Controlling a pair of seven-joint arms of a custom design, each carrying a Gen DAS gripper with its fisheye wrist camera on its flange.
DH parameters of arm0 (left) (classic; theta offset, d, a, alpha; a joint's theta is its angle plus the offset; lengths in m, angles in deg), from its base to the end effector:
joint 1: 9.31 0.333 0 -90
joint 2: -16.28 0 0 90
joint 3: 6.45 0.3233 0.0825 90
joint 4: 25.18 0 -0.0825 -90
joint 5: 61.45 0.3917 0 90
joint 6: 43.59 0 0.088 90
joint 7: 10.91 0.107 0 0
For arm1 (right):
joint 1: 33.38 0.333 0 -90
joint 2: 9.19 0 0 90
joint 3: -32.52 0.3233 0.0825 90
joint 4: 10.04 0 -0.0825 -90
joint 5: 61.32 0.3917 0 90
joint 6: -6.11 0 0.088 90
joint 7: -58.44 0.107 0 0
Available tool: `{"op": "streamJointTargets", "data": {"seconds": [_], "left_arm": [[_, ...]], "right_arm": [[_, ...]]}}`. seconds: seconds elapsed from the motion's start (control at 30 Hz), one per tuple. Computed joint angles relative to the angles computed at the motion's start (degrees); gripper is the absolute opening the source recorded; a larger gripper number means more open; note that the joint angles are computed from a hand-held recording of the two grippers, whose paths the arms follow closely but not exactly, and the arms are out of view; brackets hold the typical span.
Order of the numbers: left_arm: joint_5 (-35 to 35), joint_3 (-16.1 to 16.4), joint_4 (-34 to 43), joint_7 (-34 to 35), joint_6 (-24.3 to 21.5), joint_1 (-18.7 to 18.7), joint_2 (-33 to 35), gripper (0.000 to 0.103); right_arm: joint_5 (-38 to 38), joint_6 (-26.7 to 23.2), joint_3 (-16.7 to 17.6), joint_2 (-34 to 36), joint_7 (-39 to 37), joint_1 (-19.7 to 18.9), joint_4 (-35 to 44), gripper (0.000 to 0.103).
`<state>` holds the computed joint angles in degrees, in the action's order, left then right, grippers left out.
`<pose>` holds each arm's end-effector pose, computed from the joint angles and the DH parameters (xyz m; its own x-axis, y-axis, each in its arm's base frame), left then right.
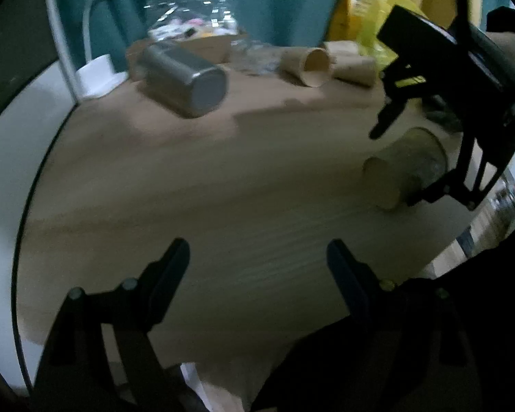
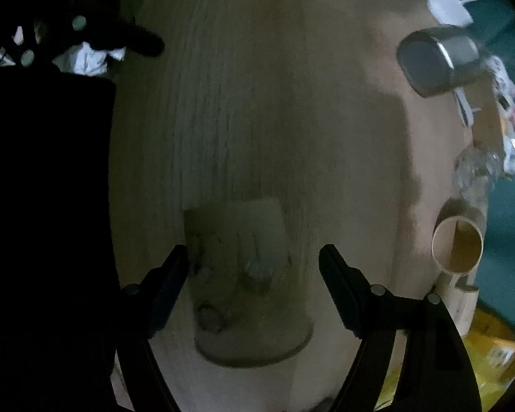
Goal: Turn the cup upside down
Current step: 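Grasp the cup with the right gripper while the left gripper releases it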
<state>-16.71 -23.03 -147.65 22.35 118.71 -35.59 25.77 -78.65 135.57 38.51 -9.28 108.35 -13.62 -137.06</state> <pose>0.4191 -0.4319 0.3845 -0.4165 -0.9091 0.0106 -0.7326 0.3287 -0.5960 0.4881 0.2266 0.3850 0.9570 -0.2138 0.1958 -0.2426 -0.9603 0.1373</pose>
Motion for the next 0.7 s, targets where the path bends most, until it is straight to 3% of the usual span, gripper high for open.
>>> {"op": "streamJointTargets", "data": {"seconds": [0.07,0.17,0.4,0.7], "left_arm": [[1.41,0.54,-0.52,-2.22,-0.16,-0.29,-0.27,0.083],[1.96,0.66,-0.13,-2.83,-1.03,-0.21,0.43,0.083],[1.88,0.85,-1.1,-3.79,2.23,0.59,1.03,0.083],[-0.47,0.28,-0.33,-1.23,2.84,0.87,1.18,0.083]], "right_arm": [[0.02,-2.37,0.18,1.63,-0.2,0.35,2.03,0.063],[0.42,-3.27,0.07,2.57,-0.86,0.95,3.17,0.063],[1.83,-3.41,-0.95,2.96,-0.1,0.83,3.76,0.062],[5.99,3.33,-0.72,-2.29,4.1,-0.8,-0.95,0.062]]}}
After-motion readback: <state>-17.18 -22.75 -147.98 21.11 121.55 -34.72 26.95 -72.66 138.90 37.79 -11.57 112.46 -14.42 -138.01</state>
